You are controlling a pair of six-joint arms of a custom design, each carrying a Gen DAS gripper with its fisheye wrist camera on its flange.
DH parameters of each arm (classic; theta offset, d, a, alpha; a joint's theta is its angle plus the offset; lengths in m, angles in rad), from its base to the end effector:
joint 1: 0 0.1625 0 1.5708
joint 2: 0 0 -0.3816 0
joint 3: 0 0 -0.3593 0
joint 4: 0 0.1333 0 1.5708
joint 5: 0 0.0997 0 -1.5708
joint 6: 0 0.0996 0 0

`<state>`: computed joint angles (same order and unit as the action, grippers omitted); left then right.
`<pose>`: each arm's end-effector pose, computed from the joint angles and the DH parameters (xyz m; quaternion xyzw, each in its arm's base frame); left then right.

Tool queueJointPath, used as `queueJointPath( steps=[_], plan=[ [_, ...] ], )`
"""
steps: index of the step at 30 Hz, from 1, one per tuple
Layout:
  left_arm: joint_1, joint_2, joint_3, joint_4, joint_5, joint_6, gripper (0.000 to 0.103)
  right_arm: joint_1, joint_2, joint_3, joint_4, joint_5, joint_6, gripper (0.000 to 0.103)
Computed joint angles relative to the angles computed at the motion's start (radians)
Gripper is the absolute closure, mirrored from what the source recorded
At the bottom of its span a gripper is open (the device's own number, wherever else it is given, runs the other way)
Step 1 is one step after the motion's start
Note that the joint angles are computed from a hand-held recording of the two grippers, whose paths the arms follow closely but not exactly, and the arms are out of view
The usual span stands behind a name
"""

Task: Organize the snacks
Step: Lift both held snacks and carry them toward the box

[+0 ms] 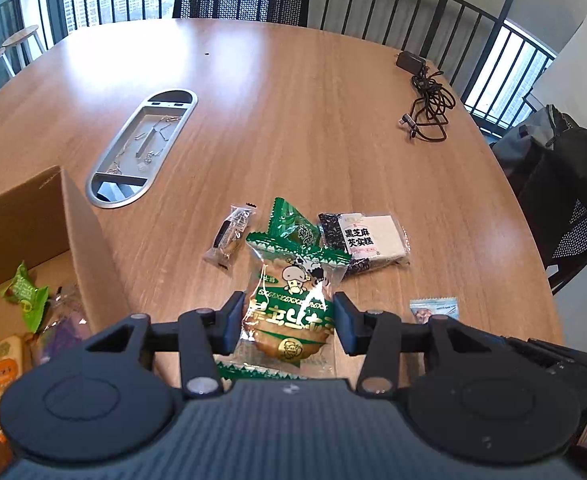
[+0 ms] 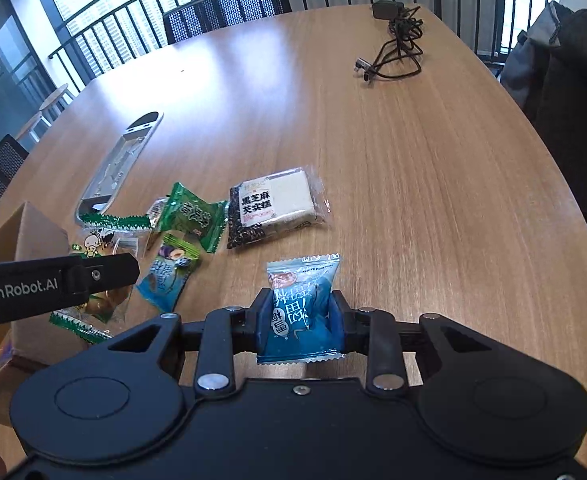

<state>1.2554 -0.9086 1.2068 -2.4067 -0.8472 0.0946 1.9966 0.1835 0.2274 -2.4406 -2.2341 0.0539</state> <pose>-0.0283 -0.7291 0.3448 0.0915 0.9019 -0.2845 0.3118 0.4079 -0.7250 -0.0768 0.0974 -0.9185 0.2842 0.2569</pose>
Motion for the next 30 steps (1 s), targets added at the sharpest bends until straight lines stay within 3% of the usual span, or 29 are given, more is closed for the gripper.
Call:
queueJointPath(
  steps=[5, 14, 30],
  plan=[
    [-0.025, -0.055, 0.079, -0.037, 0.035, -0.052, 0.057, 0.011, -0.094, 0.162, -0.093, 0.029, -0.045, 0.074],
    [-0.065, -0.143, 0.192, -0.064, 0.112, -0.173, 0.057, 0.025, -0.19, 0.292, -0.14, 0.085, -0.122, 0.074],
    [-0.125, -0.256, 0.33, -0.164, 0.246, -0.266, 0.057, 0.048, -0.226, 0.309, -0.155, 0.194, -0.244, 0.074]
  ],
)
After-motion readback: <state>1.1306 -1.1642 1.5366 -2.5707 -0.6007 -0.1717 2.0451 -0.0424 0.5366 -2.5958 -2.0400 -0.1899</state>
